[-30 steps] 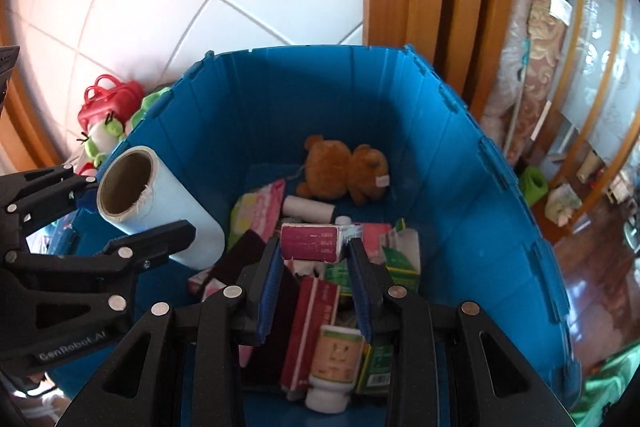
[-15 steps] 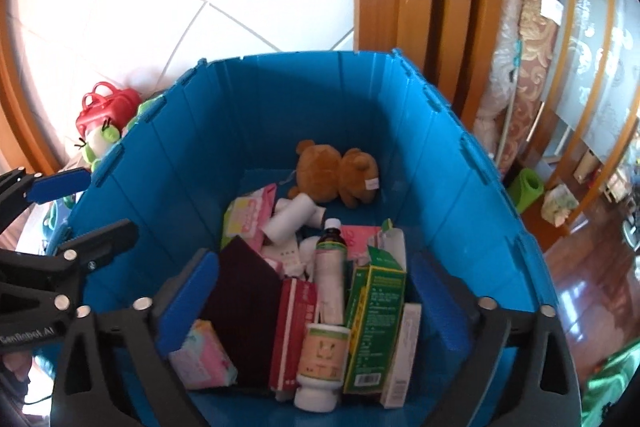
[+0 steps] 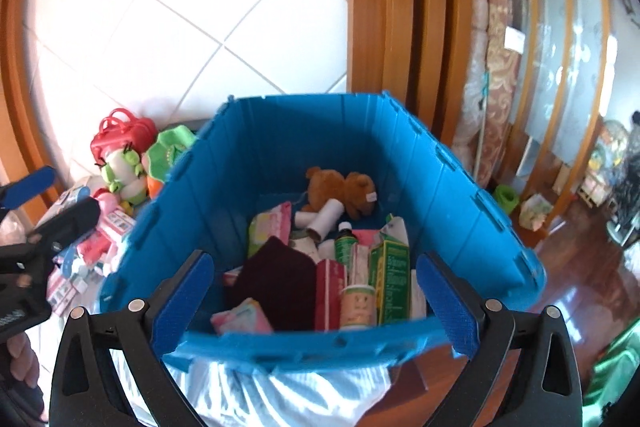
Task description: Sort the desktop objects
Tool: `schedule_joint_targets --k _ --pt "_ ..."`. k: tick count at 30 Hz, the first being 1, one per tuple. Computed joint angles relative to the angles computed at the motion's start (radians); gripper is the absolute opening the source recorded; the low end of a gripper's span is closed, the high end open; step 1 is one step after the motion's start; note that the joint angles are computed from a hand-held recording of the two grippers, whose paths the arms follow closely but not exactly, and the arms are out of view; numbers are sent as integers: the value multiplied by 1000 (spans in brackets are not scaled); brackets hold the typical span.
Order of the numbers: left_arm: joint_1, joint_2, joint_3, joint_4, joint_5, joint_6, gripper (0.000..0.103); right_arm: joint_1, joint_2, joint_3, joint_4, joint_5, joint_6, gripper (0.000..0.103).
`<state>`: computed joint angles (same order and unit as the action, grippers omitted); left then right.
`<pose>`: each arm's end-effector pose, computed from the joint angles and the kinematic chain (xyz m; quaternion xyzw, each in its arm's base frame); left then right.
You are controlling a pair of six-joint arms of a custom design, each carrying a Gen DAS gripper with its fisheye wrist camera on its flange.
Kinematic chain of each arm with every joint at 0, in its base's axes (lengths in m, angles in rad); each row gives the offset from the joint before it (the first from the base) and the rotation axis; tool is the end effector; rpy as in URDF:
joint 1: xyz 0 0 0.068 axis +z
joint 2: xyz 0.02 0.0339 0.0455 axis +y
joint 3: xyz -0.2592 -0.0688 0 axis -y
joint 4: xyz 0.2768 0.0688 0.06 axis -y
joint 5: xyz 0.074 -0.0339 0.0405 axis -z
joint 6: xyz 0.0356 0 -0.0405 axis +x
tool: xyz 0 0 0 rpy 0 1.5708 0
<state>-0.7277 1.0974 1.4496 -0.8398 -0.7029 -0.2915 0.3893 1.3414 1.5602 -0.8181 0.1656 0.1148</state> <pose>0.1873 -0.1360 0.4486 0.0008 0.8239 0.0214 0.5664 0.2875 0.1116 0.4230 -0.0823 0.8783 0.0452 0.4688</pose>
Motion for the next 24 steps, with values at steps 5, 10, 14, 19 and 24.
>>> schedule_joint_targets --k 5,10,14,19,24 --pt "-21 -48 -13 -124 -42 -113 103 105 -121 -117 31 135 105 103" --pt "-61 -137 -68 -194 -50 -174 103 199 -227 -230 48 244 199 103" --pt "-142 -180 -102 -272 -125 -250 103 270 -256 -280 37 289 231 103" --pt "-200 -198 -109 -368 -174 -335 103 330 -259 -296 26 310 266 103" --pt "-205 -215 -113 -441 -190 -404 103 376 -254 -292 22 353 261 103"
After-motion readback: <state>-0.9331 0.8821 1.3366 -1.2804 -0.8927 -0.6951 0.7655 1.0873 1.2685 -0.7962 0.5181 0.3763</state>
